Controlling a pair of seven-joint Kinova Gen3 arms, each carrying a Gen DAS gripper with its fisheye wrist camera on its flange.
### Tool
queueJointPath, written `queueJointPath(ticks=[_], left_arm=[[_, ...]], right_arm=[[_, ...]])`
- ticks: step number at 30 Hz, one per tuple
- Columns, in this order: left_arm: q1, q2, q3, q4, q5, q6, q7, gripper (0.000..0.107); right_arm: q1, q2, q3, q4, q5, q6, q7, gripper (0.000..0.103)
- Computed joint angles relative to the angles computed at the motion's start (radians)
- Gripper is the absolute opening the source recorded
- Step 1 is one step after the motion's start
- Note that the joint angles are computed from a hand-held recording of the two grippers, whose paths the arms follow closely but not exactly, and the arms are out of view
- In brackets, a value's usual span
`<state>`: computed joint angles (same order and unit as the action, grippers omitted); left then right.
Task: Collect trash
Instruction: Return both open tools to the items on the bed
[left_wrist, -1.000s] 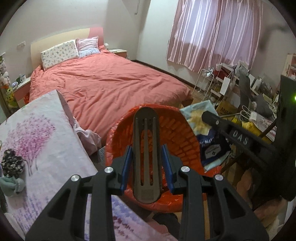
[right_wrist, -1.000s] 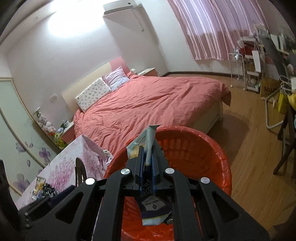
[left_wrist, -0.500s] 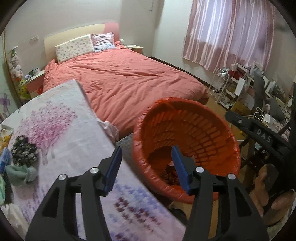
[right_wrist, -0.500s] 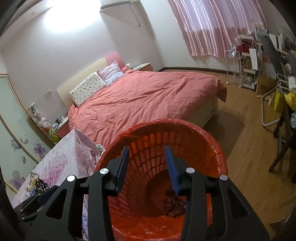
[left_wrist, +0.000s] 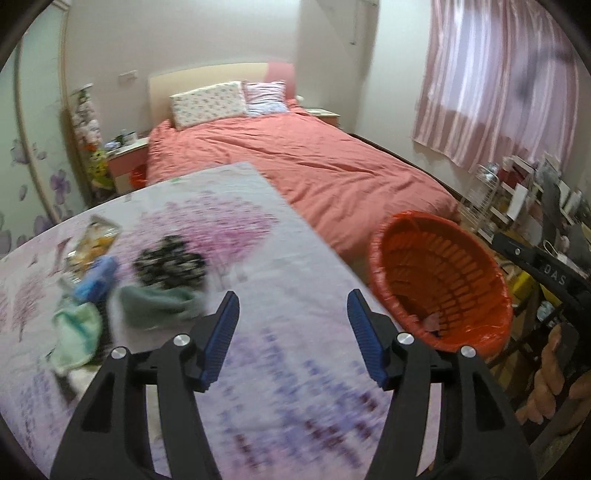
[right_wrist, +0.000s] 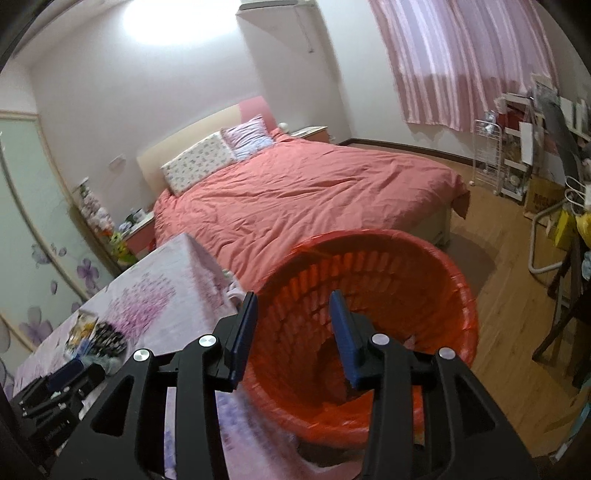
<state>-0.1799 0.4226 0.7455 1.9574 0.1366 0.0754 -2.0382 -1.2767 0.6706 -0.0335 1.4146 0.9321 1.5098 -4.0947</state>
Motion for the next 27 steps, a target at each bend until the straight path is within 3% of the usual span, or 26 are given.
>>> queueJointPath(ticks=[9,20,27], left_arm=[[-0.244,-0.028,0.080,0.069,-0.056,-0.055,0.035,0.061],[-0.403,-0.005,0.020,0.058,-0.087,-0.043,0.077,0.061],[-0.451,0.023,-0.034,0.038,-0.081,-0.030,0.083,0.061]], right_arm=[[0.007,0.086,0.025,-0.193,0.026,-0.072,0.242,0.041],[-0.005,0.199,0.100,-0.426,-0.030,-0.214,0.518,0.041],[0.017,0.330,0.125,-0.691,-0.113,-0.295,0.762,0.041]])
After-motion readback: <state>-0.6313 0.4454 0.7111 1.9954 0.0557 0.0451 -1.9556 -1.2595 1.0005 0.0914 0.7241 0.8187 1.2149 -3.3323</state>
